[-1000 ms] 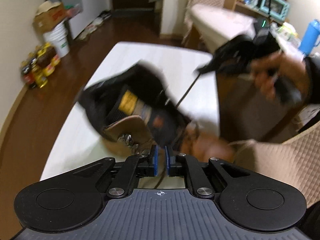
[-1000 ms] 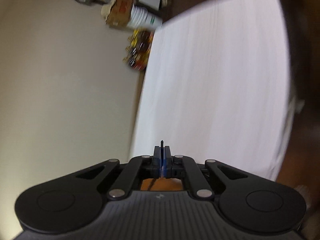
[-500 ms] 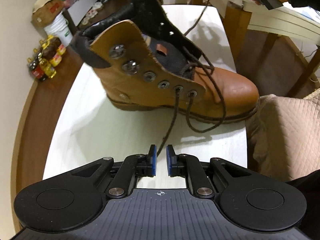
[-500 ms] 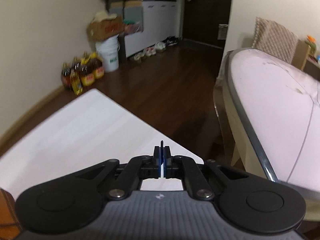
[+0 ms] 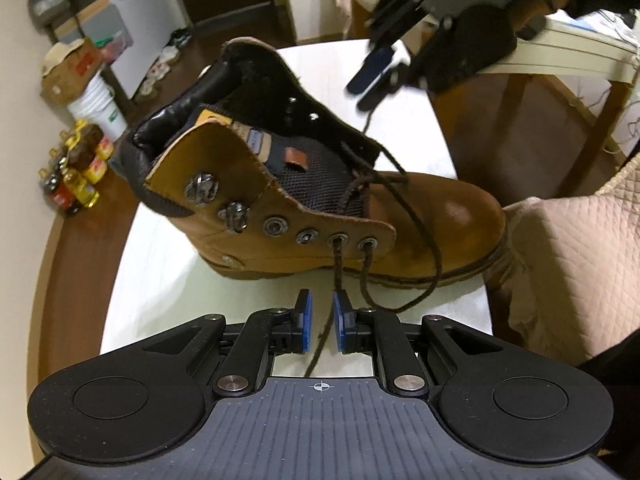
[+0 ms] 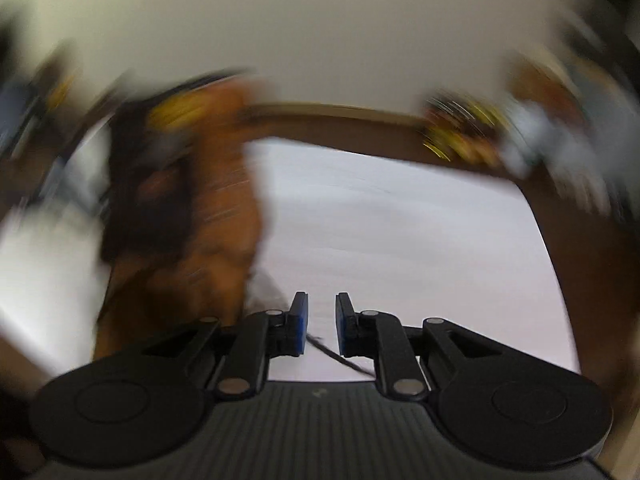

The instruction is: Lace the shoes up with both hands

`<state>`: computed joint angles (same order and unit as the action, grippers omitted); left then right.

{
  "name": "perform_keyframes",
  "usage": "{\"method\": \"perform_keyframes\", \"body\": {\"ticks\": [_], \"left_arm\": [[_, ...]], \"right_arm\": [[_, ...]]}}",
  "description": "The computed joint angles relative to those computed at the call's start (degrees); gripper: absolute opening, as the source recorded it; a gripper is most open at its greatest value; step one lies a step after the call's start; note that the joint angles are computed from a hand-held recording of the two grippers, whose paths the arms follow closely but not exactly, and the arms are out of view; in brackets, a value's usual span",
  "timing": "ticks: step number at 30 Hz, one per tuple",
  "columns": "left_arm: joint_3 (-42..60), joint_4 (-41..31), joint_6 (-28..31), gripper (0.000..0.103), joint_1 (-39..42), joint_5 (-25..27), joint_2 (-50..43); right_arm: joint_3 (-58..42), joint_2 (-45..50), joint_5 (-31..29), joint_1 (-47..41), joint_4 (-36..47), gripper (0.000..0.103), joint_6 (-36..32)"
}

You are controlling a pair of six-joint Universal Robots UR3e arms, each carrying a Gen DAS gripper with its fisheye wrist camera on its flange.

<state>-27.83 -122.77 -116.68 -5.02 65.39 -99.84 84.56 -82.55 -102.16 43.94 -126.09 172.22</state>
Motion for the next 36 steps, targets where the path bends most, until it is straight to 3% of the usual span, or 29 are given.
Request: {"method": "perform_keyframes", "body": {"ticks": [6,9,11,13,15,18,20,25,30,36], "left_arm": [[-2.0,1.7,0.7,0.013,-0.6,-0.3,0.5],[-3.3,2.5,1.2,0.013,-0.8,-0.9,1.0],[-4.8,3.7,0.7,0.013,-1.4,-1.1,1.4],[-4.4,3.8,-0.2,0.012,-2.4,-0.5,0.4],[-4.7,4.2,-1.5,0.004,-3.2,0.0,0.1],[-6.3,5.2,-2.0,0.003,-3.4,1.1,0.9],[-5.9,3.7,-1.5,0.002,-2.9,1.8,1.0],[-0.8,-5.2,1.9,0.001,-2.5,2.7,-1.1],[-3.0,-11.0,7.0,0.001,-3.8,4.3,0.6],[-8.9,-10.1,8.8,0.001,-5.0,5.2,3.5]], "right_arm": [[-6.5,7.0,0.7,1.9,-0.9,0.015,-13.9],[-6.8,7.9,1.0,1.3,-1.2,0.015,-16.8],[-7.8,8.4,2.0,1.1,-0.1,0.005,-17.8],[-7.1,7.8,2.0,0.7,0.1,0.004,-16.7],[-9.1,9.4,-0.6,1.7,1.5,0.004,-12.3],[-9.4,9.1,-7.2,0.7,6.4,0.003,-4.3],[-6.2,6.1,-12.4,-1.7,10.0,0.003,4.8],[-2.6,1.0,-14.3,-6.7,20.0,0.002,20.2],[-3.0,0.4,-14.6,-5.7,25.8,0.002,23.5],[-2.6,1.4,-12.7,-4.5,27.1,0.002,27.7]]}}
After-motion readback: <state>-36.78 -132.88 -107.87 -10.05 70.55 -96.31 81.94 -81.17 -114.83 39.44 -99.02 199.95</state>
